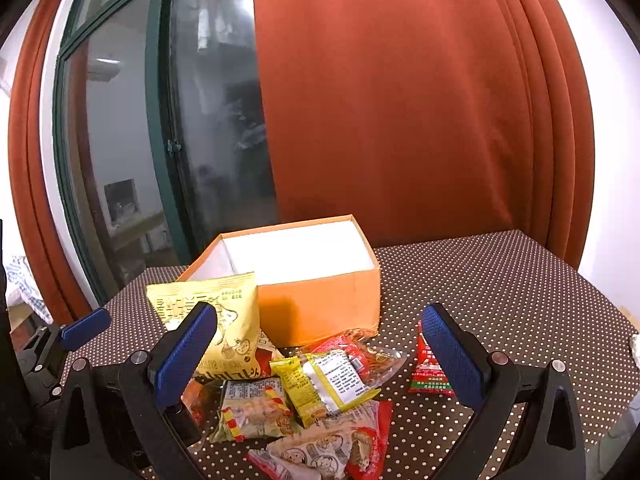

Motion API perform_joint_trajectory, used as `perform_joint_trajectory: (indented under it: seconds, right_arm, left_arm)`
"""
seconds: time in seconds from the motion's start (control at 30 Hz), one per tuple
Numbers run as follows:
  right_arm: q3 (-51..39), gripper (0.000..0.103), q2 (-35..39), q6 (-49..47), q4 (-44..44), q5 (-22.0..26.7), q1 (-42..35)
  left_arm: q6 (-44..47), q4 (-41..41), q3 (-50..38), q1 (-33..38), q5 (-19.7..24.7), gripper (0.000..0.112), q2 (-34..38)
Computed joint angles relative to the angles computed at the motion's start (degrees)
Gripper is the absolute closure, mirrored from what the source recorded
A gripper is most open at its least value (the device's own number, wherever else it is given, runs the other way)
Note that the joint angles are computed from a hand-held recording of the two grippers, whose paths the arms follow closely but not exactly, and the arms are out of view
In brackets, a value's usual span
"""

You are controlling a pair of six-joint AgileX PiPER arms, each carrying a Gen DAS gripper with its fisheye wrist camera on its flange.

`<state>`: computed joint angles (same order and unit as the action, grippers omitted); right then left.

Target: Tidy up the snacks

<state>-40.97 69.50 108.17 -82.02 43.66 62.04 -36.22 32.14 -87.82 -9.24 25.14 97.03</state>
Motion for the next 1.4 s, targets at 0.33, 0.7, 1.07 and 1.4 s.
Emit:
perform_joint_trajectory:
  seconds: [0.33,0.7,1.07,1.4]
  right_arm:
    - [-3.87,0.0,4.08,-4.32,2.11,-4.9,-4.51]
    - [-4.35,0.0,9.89,-2.48,1.89,-11.85,-8.75]
    - [-7.57,0.0,17.23,-6.37,6.23,-17.52,-13.89]
    - [-10.83,0.0,21.89,-16.45,16.17,-21.95,-18.55]
  left_arm:
    - [7.69,-8.03,-5.69,2.21,2.04,0.01,4.81]
    - [9.43,-9.72,-8.61,3.5,3.12,0.01,10.46]
    - [13.46,-12.63,-17.62,4.3,8.14,0.01,19.21]
    - [19.53,-17.17,-35.43,4.8,18.0,0.01,30.58]
